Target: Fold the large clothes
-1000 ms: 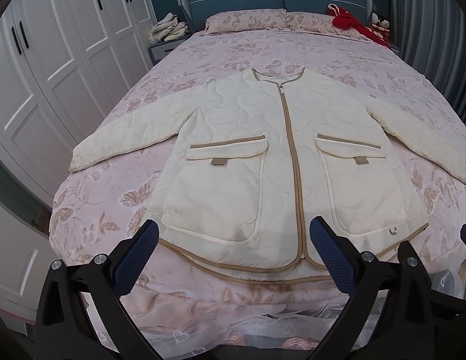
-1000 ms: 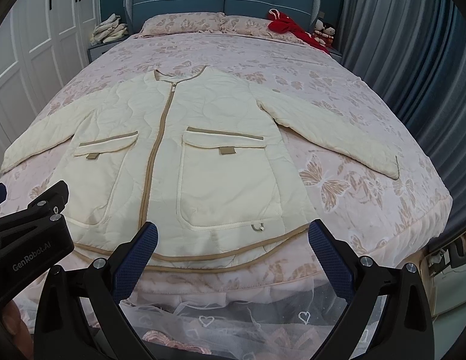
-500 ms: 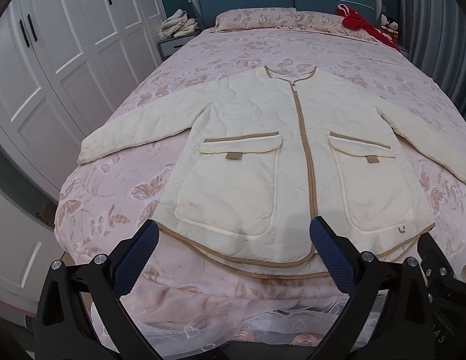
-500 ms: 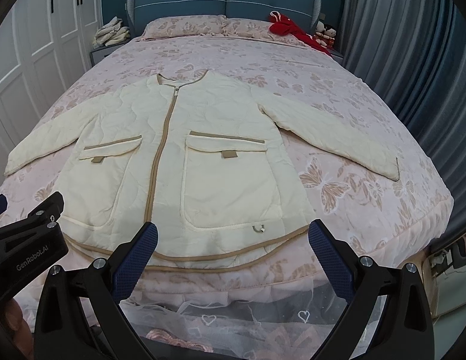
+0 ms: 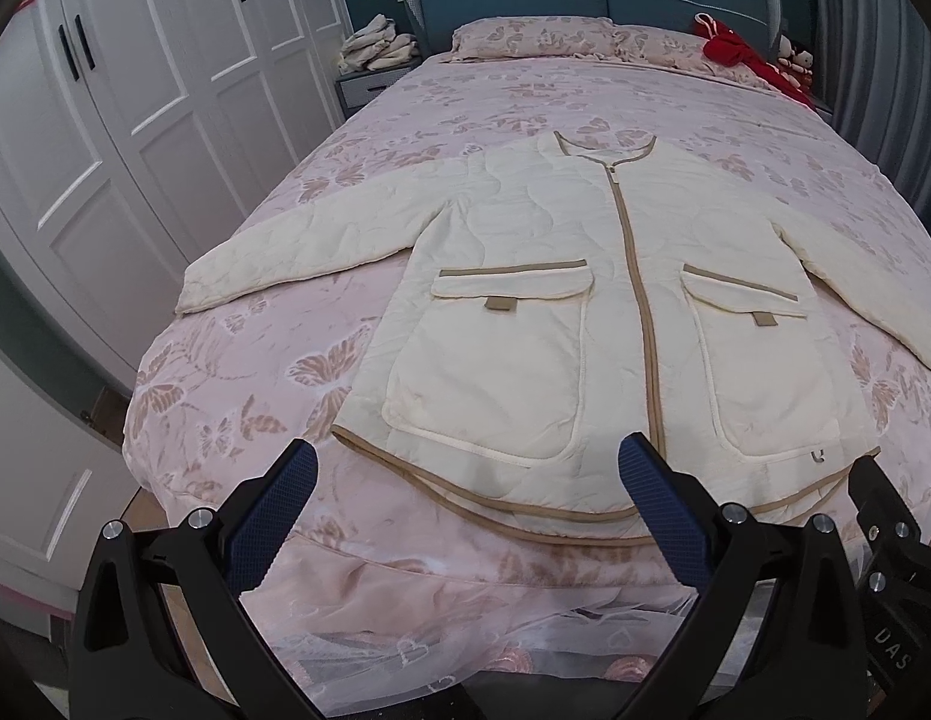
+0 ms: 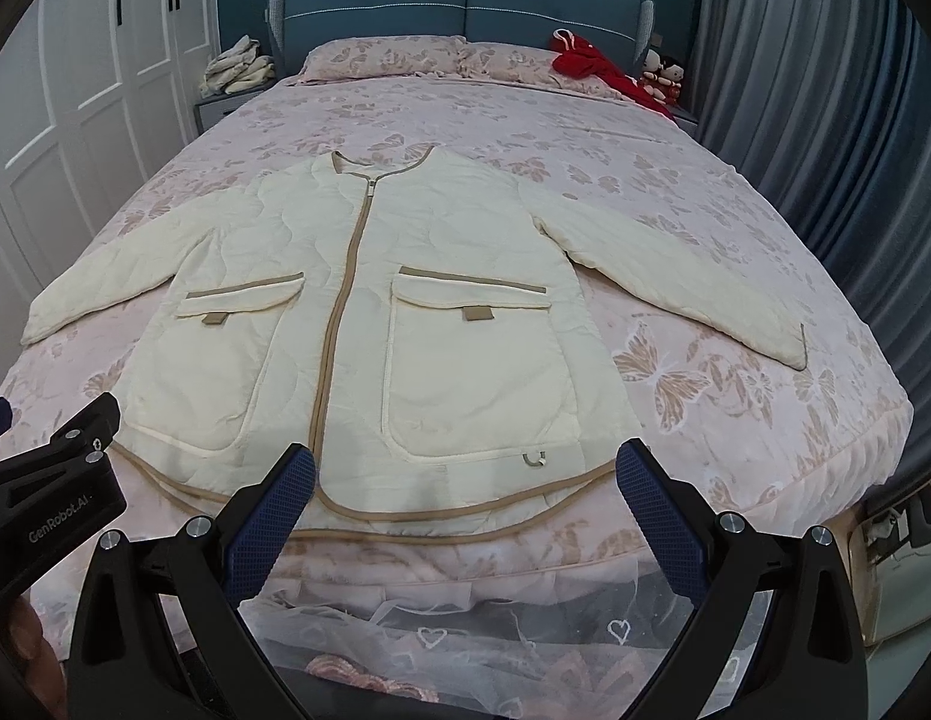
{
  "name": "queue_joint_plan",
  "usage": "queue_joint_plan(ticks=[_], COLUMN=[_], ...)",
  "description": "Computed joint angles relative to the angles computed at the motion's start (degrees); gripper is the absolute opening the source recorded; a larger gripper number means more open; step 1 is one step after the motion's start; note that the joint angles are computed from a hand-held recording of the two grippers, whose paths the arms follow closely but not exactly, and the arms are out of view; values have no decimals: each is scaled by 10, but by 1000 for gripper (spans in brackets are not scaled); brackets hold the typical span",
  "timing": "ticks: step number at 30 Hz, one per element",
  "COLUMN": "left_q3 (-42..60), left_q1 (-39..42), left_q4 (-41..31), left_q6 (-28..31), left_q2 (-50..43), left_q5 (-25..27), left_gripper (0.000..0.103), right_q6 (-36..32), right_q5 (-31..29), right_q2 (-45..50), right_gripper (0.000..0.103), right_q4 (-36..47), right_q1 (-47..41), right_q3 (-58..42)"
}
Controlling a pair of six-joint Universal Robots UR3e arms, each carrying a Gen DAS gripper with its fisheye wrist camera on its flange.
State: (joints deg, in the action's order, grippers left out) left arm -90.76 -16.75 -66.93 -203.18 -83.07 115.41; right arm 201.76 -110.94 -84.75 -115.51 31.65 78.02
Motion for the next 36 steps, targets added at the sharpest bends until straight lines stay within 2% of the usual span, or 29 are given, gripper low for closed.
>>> queue_joint_plan(ticks=[31,34,36], left_q3=[-17,-33,-42], left_q1=[12,40,63], left_q4=[-3,12,24], left_q6=[1,18,28], left_q2=[22,30,33], left_q5=[-9,-48,-71], left_gripper=[98,98,98], right_q6=[3,-21,-29], right_q5=[1,33,59], right_q2=[7,-8,-17], right_gripper=[98,98,98], right_q4=[2,-38,-59], right_q1=[13,-29,-94], right_q3=[-12,25,52])
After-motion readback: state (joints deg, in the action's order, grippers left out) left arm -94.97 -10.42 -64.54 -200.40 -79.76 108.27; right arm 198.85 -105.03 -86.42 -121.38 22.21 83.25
